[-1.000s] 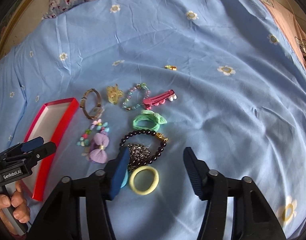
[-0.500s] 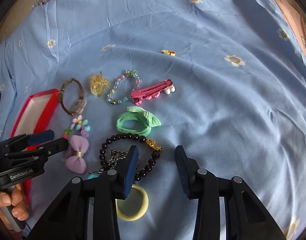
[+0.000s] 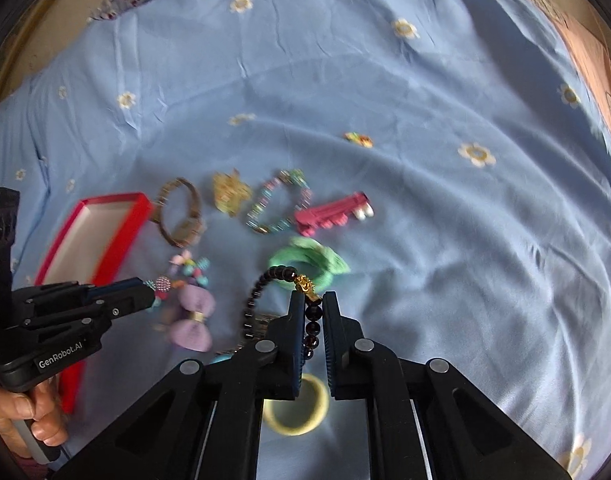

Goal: Organize jewelry
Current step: 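Carry the beaded bracelet in the left tool while the right carries the black bracelet into the box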

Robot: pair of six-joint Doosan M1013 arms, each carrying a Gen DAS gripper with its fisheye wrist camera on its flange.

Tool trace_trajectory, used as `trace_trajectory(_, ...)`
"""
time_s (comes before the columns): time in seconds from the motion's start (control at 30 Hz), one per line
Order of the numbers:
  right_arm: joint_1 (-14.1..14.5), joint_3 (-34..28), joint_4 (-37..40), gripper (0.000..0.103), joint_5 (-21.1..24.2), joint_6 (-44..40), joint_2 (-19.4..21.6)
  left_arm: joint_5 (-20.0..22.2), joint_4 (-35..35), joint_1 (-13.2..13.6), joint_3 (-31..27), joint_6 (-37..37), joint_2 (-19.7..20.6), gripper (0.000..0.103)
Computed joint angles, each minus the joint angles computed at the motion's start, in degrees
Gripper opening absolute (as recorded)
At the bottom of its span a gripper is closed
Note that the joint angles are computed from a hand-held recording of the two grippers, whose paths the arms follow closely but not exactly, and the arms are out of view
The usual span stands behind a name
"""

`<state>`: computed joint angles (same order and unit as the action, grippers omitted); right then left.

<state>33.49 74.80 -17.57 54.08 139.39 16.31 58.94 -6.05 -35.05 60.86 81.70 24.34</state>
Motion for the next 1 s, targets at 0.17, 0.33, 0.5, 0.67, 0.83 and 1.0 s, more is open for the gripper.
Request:
trace_trajectory(0.17, 0.78, -0.73, -0.18, 0.008, -2.05, -0.03, -0.58, -2.48, -1.49, 0.97, 2.04, -0.27, -2.27, 0.010)
trace_trajectory(0.33, 1.54, -2.31, 0.17, 0.008, -3.80, -1.10, -0.45, -5.11, -1.47, 1.77, 4.49, -1.06, -4.98, 0.010)
trace_trajectory(0.5, 2.36, -5.08, 1.93, 0.008, -4.76, -3.92, 0.85, -6.72, -0.29, 2.86, 6.36, -2.67, -7.01, 0.010)
trace_trajectory(0.67, 3.14, -7.80, 5.27, 0.008, -5.55, -7.56, 2.73, -7.90, 1.27, 4.29, 8.34, -4.81, -8.63, 0.010)
trace_trajectory(0.83, 3.76, -11.31, 9.33, 0.008, -5.63, -11.86, 5.28, -8.70, 3.09, 5.73, 9.97, -7.20, -9.84, 0.010)
trace_trajectory(1.0, 4.34, -15.12, 13.30, 0.008, -5.33, -16.01, 7.90, -8.91, 4.70, 7.23, 10.83, -9.30, -10.29, 0.010)
